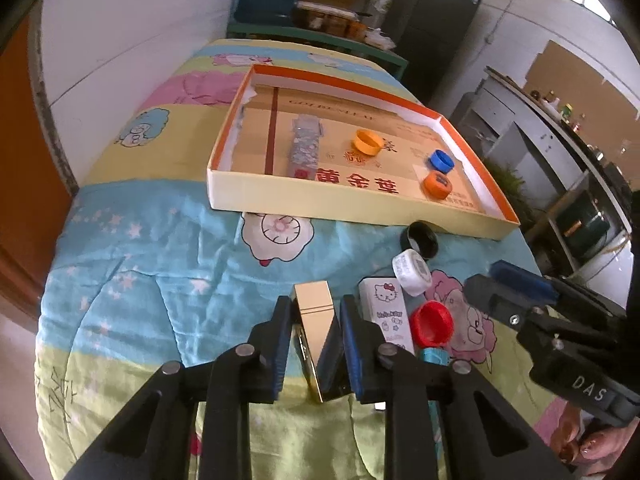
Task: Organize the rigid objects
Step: 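Grasp the gold rectangular case with the left tool while the right tool grasps the white round tin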
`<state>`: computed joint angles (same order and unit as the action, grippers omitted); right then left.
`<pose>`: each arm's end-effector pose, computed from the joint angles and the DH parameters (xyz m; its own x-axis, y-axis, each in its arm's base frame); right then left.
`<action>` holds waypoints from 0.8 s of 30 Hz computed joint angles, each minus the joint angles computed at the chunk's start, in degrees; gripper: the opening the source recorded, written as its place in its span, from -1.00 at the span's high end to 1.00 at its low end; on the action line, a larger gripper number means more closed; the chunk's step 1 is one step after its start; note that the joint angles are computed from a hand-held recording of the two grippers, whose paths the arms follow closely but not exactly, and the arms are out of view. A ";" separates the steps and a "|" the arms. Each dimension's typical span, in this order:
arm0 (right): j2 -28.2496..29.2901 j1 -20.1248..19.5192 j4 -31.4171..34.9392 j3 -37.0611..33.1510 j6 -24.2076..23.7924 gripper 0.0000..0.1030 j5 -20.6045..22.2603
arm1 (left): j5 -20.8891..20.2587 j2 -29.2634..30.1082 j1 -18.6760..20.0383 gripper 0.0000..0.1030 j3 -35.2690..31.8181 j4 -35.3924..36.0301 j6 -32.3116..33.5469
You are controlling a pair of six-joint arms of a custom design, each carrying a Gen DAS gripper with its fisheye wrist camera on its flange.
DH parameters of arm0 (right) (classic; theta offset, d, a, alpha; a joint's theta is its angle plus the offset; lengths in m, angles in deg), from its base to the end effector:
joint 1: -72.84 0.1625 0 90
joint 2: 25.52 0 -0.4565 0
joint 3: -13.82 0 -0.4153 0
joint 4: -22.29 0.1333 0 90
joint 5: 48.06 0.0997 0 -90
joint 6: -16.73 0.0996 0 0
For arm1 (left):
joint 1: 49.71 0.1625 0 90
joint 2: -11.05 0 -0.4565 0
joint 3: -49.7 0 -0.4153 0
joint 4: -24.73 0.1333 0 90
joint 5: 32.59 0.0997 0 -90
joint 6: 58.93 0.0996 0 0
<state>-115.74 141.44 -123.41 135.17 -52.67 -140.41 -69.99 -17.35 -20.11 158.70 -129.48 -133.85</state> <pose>-0.0569 -0.4994 0.3552 -0.6357 -0.6588 0.4023 -0.7482 0.6540 -0.1114 -0.3715 -0.4554 -0.1163 -0.8328 -0.2913 -0.4707 0.1155 0.7401 -0.6625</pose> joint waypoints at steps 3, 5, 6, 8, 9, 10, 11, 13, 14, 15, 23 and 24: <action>0.14 0.23 1.35 0.19 -0.11 0.05 0.14 | 0.28 0.19 -0.11 0.54 0.04 -0.99 2.15; 0.33 0.34 2.03 0.16 0.19 0.06 0.23 | 0.41 0.18 -0.15 0.57 0.12 -1.44 2.80; 0.61 0.47 2.45 0.04 0.64 0.05 0.21 | 0.50 0.14 -0.27 0.57 0.16 -1.41 2.73; 1.08 0.65 2.62 -0.04 1.48 0.06 0.38 | 0.73 0.07 -0.22 0.58 0.18 -1.33 2.89; 1.34 0.74 2.56 -0.06 1.91 0.06 0.57 | 0.98 -0.01 -0.25 0.59 0.21 -1.11 2.84; 1.60 0.81 2.67 -0.14 2.21 0.06 0.71 | 1.16 -0.12 -0.25 0.59 0.23 -0.84 2.85; 1.91 0.91 3.02 -0.23 2.64 0.06 0.81 | 1.23 -0.24 -0.28 0.59 0.42 -0.87 2.87; 2.38 1.03 3.59 -0.44 3.39 0.06 0.89 | 1.51 -0.43 -0.33 0.60 0.77 -1.51 3.22; 2.63 1.12 3.73 -0.47 3.73 0.06 0.79 | 1.61 -0.51 -0.37 0.60 0.94 -1.78 3.35; 2.86 1.22 3.75 -0.55 4.01 0.06 0.60 | 1.72 -0.59 -0.34 0.60 1.11 -2.04 3.51; 4.45 1.52 4.11 -1.10 5.91 0.33 -0.38 | 1.98 -0.98 -0.02 0.61 2.16 -4.83 5.28; 4.58 1.48 4.31 -1.24 6.15 0.41 -0.33 | 1.91 -0.99 0.05 0.61 2.25 -5.13 5.43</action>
